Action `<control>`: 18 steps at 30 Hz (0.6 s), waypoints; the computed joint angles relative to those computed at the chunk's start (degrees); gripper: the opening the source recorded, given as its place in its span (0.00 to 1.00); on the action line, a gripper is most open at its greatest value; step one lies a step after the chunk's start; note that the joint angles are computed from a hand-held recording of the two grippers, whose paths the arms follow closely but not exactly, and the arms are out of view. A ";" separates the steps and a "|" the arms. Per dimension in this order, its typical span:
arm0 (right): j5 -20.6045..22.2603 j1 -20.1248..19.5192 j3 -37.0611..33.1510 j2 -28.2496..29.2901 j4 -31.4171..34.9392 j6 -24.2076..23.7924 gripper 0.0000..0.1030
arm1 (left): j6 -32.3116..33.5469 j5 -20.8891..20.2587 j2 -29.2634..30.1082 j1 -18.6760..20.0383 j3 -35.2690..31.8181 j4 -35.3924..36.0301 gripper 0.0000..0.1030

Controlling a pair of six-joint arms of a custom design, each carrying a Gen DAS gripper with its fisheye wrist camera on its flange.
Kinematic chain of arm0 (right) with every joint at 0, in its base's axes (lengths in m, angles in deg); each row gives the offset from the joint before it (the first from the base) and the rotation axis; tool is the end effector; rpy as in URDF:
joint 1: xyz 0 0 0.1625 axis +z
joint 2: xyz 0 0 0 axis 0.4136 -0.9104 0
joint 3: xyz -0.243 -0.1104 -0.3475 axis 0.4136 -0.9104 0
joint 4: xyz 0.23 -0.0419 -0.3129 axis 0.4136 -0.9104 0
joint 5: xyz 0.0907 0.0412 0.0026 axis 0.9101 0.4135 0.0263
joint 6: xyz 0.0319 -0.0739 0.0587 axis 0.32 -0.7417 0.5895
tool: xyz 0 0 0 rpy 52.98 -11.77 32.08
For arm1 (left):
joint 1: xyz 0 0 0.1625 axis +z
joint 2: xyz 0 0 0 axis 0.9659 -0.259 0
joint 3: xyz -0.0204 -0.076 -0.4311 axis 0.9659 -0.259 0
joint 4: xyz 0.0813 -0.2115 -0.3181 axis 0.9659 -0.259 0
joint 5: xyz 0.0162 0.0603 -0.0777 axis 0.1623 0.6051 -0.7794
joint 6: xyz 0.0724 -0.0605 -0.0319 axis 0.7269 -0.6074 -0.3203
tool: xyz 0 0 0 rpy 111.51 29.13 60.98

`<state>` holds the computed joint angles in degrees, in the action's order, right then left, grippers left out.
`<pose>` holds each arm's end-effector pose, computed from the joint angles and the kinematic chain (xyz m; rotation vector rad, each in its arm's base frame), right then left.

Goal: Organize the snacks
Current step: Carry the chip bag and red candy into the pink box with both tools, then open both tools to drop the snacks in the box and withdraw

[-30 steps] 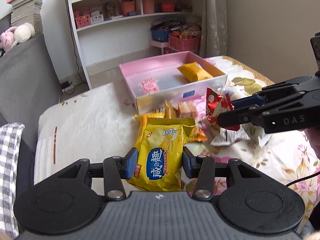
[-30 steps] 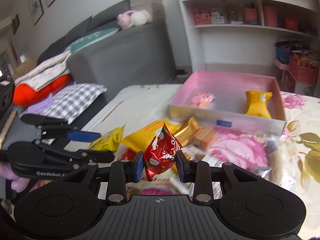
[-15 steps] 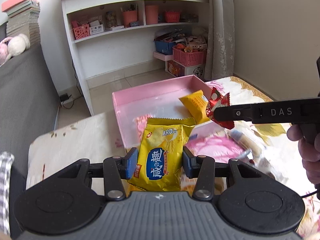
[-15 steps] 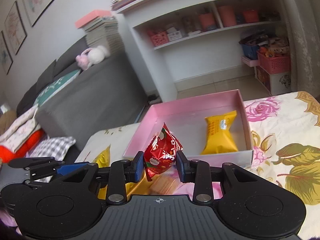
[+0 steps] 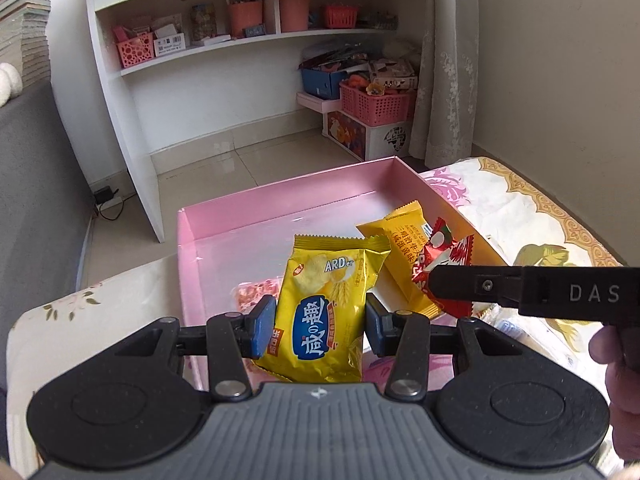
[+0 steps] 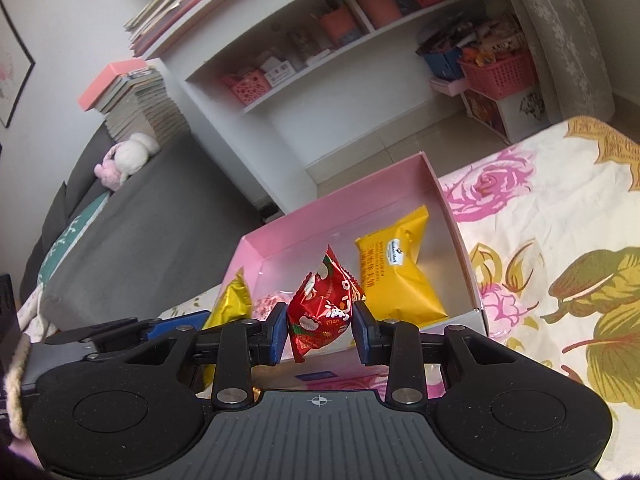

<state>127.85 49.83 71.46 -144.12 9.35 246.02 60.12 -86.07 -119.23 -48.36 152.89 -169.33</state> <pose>0.0523 -0.2948 0.1890 -0.1203 -2.4869 1.4405 -0.2928 -0.3593 0.0060 1.2374 2.3382 -0.5977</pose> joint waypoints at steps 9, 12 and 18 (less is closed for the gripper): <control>-0.65 -0.96 -0.17 0.26 -0.31 0.03 0.35 | 0.44 0.58 2.11 0.90 -1.35 -1.20 0.43; -0.63 -1.05 -0.35 -0.20 0.34 0.48 0.42 | 0.14 0.88 2.06 0.72 -0.92 -2.02 0.51; 0.13 -0.19 -0.11 -1.31 0.74 -0.47 0.56 | 0.29 0.75 1.00 -0.37 0.09 -1.55 0.55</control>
